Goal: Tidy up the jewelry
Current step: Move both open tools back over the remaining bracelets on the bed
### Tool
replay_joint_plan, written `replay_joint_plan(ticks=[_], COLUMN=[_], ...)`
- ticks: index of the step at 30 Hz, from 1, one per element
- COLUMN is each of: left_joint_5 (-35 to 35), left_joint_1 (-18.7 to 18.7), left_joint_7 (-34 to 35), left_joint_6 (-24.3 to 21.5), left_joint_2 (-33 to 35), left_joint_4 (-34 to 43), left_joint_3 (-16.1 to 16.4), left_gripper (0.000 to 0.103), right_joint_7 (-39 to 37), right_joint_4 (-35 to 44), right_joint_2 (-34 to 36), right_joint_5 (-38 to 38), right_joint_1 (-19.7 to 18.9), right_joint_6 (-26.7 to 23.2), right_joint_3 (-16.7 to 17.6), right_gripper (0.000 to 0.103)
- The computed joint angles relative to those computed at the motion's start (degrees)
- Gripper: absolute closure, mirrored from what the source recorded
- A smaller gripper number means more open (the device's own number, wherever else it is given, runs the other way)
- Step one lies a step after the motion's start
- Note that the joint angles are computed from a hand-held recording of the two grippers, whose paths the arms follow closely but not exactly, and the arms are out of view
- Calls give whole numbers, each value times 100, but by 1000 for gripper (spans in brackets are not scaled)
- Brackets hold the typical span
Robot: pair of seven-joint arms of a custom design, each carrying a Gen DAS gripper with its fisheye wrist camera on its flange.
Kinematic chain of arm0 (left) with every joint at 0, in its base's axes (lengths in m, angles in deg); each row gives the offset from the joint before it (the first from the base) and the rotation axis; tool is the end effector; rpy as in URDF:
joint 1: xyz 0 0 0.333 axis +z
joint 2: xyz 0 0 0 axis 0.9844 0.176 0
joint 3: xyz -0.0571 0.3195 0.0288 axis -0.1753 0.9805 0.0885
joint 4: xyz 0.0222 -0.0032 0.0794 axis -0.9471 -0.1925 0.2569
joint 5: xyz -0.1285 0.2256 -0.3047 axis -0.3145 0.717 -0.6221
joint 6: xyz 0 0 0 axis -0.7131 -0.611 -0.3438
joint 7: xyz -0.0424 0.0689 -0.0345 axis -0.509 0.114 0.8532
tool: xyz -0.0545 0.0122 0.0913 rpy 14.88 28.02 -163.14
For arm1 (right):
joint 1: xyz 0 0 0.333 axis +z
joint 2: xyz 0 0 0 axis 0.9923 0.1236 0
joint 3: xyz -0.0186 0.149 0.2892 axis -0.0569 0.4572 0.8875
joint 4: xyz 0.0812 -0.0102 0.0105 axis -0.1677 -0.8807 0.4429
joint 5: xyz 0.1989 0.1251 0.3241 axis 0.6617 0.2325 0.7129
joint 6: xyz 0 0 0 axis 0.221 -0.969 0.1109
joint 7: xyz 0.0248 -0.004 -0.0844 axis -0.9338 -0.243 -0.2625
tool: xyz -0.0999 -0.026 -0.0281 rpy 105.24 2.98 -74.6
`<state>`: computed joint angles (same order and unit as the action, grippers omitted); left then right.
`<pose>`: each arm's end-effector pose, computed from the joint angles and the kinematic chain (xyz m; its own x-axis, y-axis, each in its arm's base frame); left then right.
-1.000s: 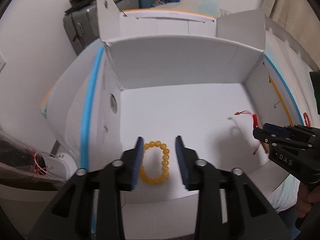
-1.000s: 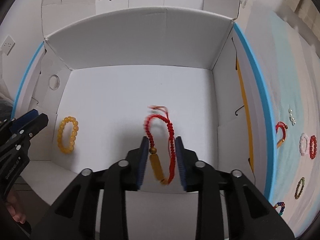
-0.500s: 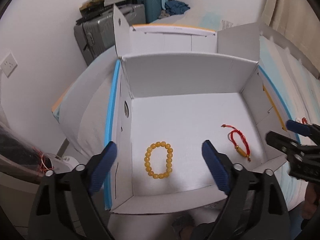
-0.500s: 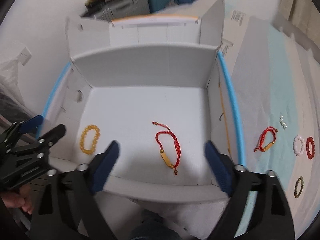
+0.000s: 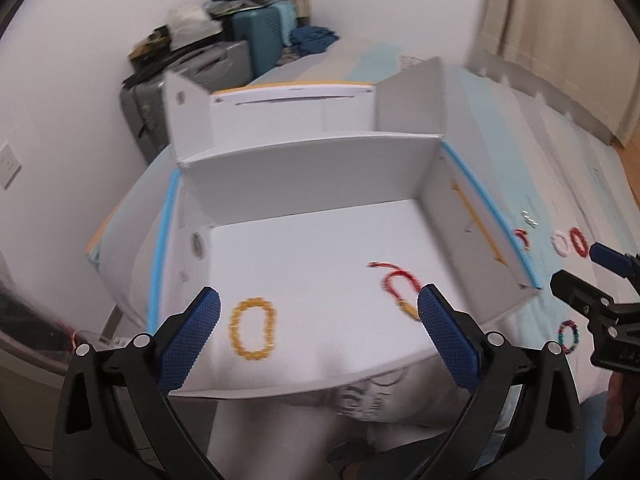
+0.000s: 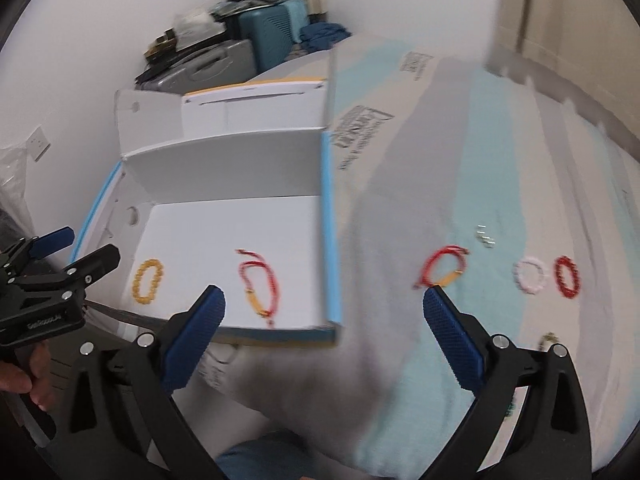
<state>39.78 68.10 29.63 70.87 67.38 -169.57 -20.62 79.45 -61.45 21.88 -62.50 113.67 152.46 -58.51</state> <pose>0.4895 -0.1588 0.6024 -0.3562 -0.9344 -0.0093 -0.7403 0.2882 -0.6074 0.4087 0.4022 0.6052 -0.1680 -0.9843 -0.0546 -0.7799 0.1666 -0.6033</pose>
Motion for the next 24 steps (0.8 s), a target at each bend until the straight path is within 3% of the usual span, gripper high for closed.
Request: replay_joint_plan(ticks=[3,12,24], left_joint_5=[-103,-251,-378], left_joint_1=[-144,-733,-1331], left_joint_7=[-17,45,-52], left_joint_6=[27,123,249], left_joint_2=[-57,-67,240], left_joint_4=[-61,-89,65], left_joint_3=[-90,-380,-747], left_gripper=[6,6,6], right_joint_7=[-8,267,-144], right_joint_4=[-293,-1610,-2850], right_joint_2=[-345,-1841,-3509], right_joint_5=[10,359,1041], right_joint_1=[-50,-595,-1316], right_joint_6=[-306,-502,-733], right_joint_3=[14,266,463], right_gripper=[8,8,8])
